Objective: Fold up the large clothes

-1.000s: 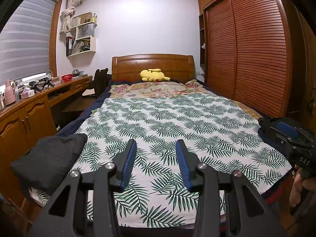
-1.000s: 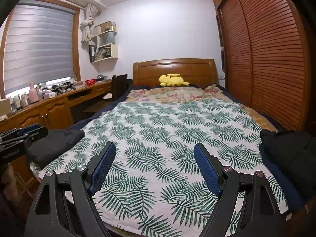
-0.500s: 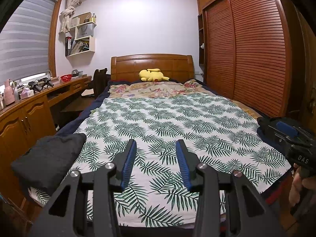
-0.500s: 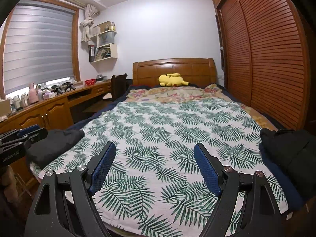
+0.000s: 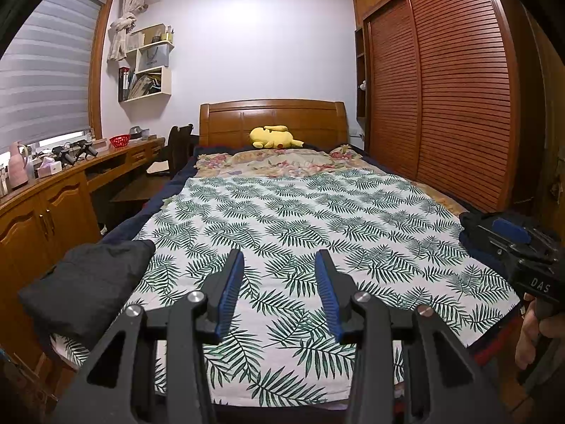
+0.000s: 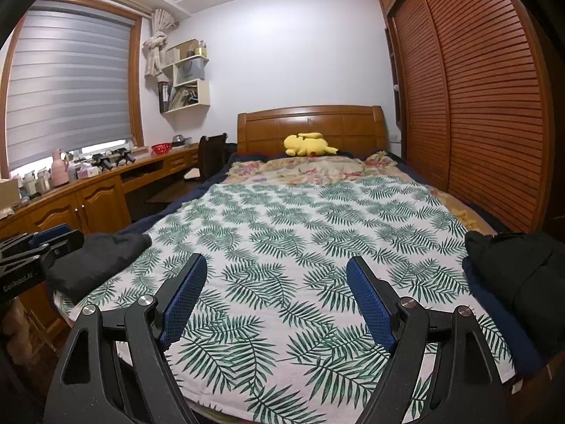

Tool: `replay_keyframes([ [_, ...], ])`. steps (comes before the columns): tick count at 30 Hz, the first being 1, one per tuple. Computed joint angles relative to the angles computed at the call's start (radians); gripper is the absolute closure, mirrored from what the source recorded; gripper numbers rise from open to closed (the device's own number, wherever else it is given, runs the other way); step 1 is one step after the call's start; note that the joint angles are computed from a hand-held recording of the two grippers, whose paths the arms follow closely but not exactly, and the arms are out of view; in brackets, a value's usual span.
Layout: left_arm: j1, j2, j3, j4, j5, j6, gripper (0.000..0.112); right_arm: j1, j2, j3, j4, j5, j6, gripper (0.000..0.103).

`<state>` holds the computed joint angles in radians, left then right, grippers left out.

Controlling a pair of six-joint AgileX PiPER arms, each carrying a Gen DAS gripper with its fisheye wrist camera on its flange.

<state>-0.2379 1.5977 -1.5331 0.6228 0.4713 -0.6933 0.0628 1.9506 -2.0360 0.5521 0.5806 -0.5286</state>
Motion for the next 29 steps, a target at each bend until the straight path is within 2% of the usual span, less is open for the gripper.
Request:
replay_keyframes([
  [29, 0.004, -0.005, 0.009, -0.002, -0.006, -0.001, 0.071, -0.001, 0.002, -0.005, 0.001, 0.003, 0.003, 0.020],
])
